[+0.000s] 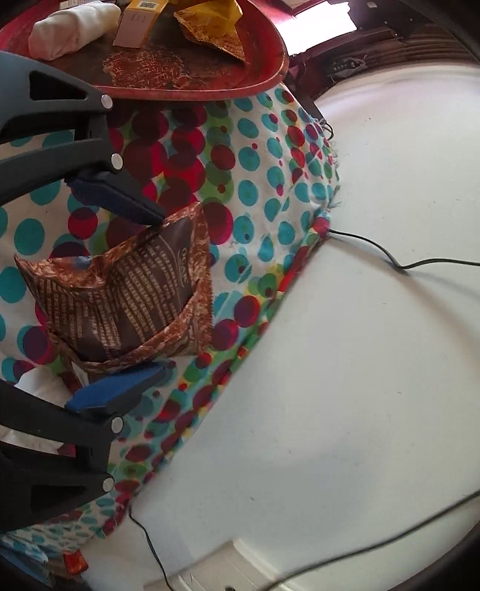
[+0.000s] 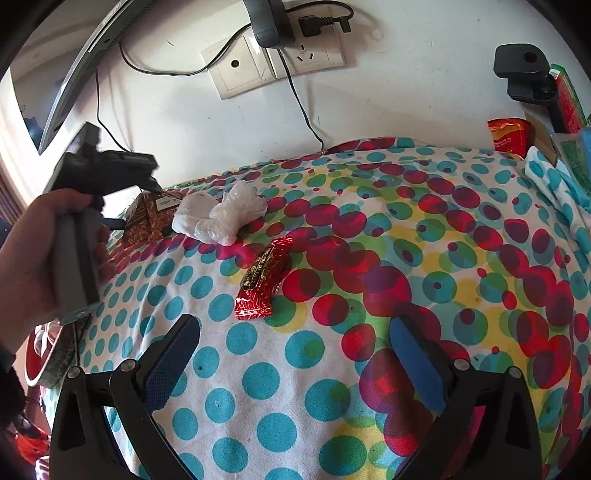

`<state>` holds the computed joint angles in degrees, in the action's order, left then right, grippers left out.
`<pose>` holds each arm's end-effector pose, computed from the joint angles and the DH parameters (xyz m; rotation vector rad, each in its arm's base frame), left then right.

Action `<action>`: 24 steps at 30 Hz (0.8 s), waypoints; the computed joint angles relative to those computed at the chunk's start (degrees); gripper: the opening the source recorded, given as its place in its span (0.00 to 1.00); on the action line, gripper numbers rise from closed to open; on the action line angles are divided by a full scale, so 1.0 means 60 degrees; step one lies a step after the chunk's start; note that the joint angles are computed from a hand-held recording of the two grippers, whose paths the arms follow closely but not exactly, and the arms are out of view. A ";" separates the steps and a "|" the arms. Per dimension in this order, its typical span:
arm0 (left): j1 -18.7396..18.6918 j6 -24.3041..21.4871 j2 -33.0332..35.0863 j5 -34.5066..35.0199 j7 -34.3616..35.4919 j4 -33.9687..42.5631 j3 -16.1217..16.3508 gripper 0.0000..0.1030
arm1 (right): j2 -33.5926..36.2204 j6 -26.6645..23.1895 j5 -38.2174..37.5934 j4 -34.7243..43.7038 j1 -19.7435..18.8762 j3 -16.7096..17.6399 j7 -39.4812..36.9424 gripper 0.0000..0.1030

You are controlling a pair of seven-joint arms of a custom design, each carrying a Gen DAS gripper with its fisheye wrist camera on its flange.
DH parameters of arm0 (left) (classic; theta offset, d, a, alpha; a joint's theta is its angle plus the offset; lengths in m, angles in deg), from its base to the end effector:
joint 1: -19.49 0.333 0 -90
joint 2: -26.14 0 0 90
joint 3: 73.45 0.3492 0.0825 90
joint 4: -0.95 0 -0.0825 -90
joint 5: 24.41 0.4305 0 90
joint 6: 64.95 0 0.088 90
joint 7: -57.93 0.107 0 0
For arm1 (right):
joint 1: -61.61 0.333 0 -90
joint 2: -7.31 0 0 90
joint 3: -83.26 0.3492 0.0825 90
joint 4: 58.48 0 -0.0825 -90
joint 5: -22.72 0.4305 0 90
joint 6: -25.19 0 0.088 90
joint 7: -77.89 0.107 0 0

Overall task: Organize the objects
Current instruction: 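Carry the brown snack bag over the red tray and release it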

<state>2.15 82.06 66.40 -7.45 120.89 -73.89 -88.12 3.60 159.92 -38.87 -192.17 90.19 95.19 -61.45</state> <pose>0.7439 -0.3975 0.4068 -1.7961 2.1520 -0.7724 0.4214 0.3442 0.3791 -0.9252 2.3023 -0.7267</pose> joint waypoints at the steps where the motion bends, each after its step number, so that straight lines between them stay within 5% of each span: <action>1: -0.0219 0.0185 -0.0123 0.0235 -0.0424 -0.0180 0.0304 0.79 | 0.0002 -0.0021 -0.0009 0.0007 0.0003 0.0003 0.0004 1.00; 3: -0.0237 0.0002 0.0055 0.0512 -0.0474 -0.0013 0.0266 0.84 | 0.0013 -0.0025 0.0039 0.0027 0.0005 -0.0004 -0.0065 1.00; 5: 0.0354 -0.0757 0.0643 -0.0969 0.0561 0.0615 -0.0565 0.84 | 0.0000 -0.0020 -0.0001 0.0018 0.0002 -0.0006 -0.0043 1.00; 6: 0.0363 -0.0668 0.0643 -0.1063 0.0696 0.0578 -0.0544 0.84 | -0.0017 -0.0045 -0.0048 0.0007 0.0005 0.0003 0.0003 1.00; 8: 0.0000 -0.0069 0.0362 -0.0209 0.0216 0.0174 0.0011 0.72 | -0.0017 -0.0035 -0.0061 0.0010 0.0002 0.0001 -0.0003 1.00; 12: 0.0312 0.0676 0.0019 -0.0006 0.1389 -0.0525 -0.0327 0.54 | -0.0024 -0.0075 -0.0022 0.0021 0.0008 0.0010 -0.0011 1.00; 16: 0.0192 0.1941 -0.0827 0.0802 0.1347 -0.1748 0.0148 0.52 | -0.0025 -0.0086 0.0003 0.0030 0.0005 0.0008 -0.0074 1.00; 24: 0.0893 0.2903 -0.2200 0.1188 0.1476 -0.3561 0.0028 0.52 | -0.0029 -0.0113 0.0103 0.0037 0.0008 0.0002 -0.0135 1.00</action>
<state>7.51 99.47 53.20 -0.32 129.75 -95.26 -87.95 3.43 159.24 -38.25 -191.95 90.24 95.20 -62.25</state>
